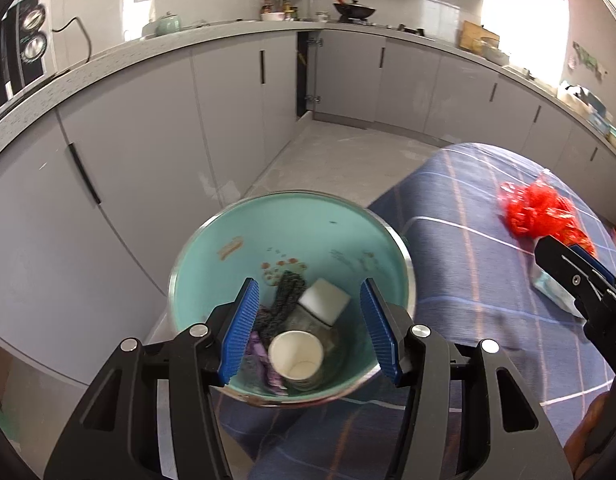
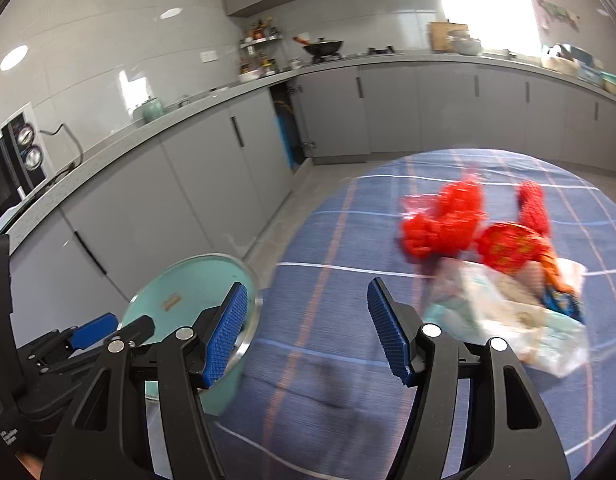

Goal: Collect trash
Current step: 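Move both open tools back over the table toward the remaining trash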

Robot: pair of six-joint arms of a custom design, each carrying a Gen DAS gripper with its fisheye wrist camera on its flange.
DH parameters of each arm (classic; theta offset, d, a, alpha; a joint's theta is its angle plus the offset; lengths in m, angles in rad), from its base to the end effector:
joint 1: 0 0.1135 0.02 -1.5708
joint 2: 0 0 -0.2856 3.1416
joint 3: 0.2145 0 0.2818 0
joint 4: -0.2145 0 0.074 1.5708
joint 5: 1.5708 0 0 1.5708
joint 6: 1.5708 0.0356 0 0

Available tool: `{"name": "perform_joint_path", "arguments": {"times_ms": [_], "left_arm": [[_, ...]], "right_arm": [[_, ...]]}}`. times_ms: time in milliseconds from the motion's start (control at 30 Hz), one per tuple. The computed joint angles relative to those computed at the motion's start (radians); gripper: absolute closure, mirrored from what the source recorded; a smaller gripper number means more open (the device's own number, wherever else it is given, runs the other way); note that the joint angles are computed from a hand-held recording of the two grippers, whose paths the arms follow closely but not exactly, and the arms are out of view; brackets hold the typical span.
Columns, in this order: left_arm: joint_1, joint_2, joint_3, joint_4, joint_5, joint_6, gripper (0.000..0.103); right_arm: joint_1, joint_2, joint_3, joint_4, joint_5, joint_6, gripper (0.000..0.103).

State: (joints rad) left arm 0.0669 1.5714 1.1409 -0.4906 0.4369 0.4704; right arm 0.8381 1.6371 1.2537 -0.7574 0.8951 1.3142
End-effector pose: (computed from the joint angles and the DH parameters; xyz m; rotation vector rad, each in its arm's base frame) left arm 0.3599 0.0090 0.2541 0.6542 2.3065 -0.2980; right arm 0.2593 0.2467 0.2636 0.7310 2.0501 -0.0772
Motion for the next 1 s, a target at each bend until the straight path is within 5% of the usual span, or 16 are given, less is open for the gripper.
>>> {"name": "perform_joint_path", "arguments": {"times_ms": [500,733,1000], "left_arm": [[-0.189,-0.162,-0.128,-0.011,0.009,-0.018,0.050],[-0.322,-0.209,-0.181,0.010,-0.019,-0.067,0.051],[-0.485,-0.239,-0.223,0.048,-0.065,-0.160,0.050]], "right_arm": [[0.100,-0.174,-0.147,-0.441,0.081,0.491,0.041],[0.153,-0.245,-0.235,-0.629,0.035,0.735,0.062],[0.228,-0.321,-0.347,-0.726,-0.024,0.943,0.064]]}}
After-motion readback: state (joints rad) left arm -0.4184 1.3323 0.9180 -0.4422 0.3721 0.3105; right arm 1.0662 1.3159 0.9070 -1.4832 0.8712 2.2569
